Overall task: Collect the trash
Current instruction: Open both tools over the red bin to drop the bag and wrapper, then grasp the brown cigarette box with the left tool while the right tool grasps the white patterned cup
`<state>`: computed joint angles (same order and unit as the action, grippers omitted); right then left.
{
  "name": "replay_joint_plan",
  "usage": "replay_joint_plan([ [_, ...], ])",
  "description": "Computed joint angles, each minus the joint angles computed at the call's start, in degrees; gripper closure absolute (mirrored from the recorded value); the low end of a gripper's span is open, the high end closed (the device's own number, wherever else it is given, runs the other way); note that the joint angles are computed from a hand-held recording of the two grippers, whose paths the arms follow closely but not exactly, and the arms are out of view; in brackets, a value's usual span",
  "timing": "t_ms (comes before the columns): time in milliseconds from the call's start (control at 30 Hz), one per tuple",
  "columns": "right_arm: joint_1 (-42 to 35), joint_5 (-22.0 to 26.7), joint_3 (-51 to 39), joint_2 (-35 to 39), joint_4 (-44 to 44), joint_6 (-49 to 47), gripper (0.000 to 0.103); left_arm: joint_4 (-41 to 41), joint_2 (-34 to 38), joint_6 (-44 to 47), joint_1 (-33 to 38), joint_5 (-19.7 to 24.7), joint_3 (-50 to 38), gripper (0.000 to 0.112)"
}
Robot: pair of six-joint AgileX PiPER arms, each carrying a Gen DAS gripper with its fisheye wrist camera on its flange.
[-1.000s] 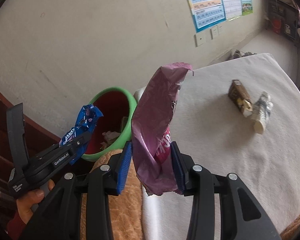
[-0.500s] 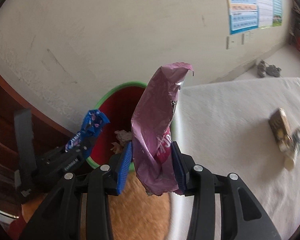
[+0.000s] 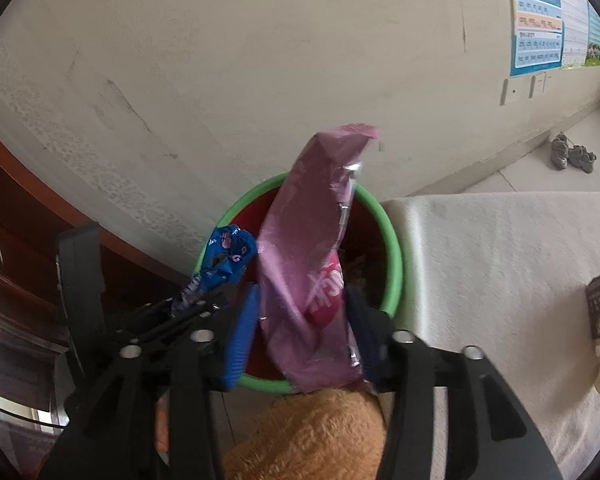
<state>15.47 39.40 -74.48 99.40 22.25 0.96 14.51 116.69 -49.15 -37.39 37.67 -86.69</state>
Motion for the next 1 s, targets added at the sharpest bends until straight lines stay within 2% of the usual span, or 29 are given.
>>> replay_joint_plan([
  [33,0.01,-0.19,-0.39,0.23,0.31,-0.27,0.043,0.41,-0.22,-0.94,0.03,-0.38,0.43,0.058],
  [200,-0.78,-1.29,1.62,-1.26,1.25,-0.88,0.042,1.93,-0.88,-3.4,-0.51,-0.42,2.1,0.054],
  [300,-3.03,-3.93,7.8,-5.75,-0.94,0.16,0.04,1.91,-1.63,-3.39,-0.94,-0.88,3.68,0.054],
  [333,-4.06,-4.79,10.1,-7.43,-2.66,1.22,0.037,2.41,-1.84,-3.67,-1.22,-0.87,4.08,0.054],
  [467,-12.27,-7.41,20.35,-15.39,-10.88,6.13,0.036,3.47,-2.12,-4.09,-2.18,-1.07,4.9,0.054],
  [533,-19.1,-8.55,24.49,-18.9,-15.85,9.49,0.036,4.22,-2.22,-4.64,-3.02,-0.9,4.78,0.054],
  [600,-27.78,-8.66,26.31,-19.99,-17.24,10.74,0.036,4.89,-2.13,-5.11,-3.84,-0.56,4.13,0.054],
  [667,-35.97,-8.55,26.05,-18.26,-14.49,8.74,0.036,5.24,-2.24,-5.36,-4.65,-0.46,3.69,0.054],
  [767,-43.76,-8.55,24.26,-13.4,-11.07,6.47,0.036,5.17,-2.02,-4.7,-6.49,0.46,1.83,0.054],
  [933,-46.77,-7.15,20.11,-4.26,-10.26,5.49,0.036,5.41,-0.56,-2.41,-9.92,2.99,-2.51,0.051],
  [1000,-47.41,-7.37,20.66,-2.69,-7.62,1.38,0.036,4.82,0.34,-1.44,-10.89,3.81,-4.29,0.051],
])
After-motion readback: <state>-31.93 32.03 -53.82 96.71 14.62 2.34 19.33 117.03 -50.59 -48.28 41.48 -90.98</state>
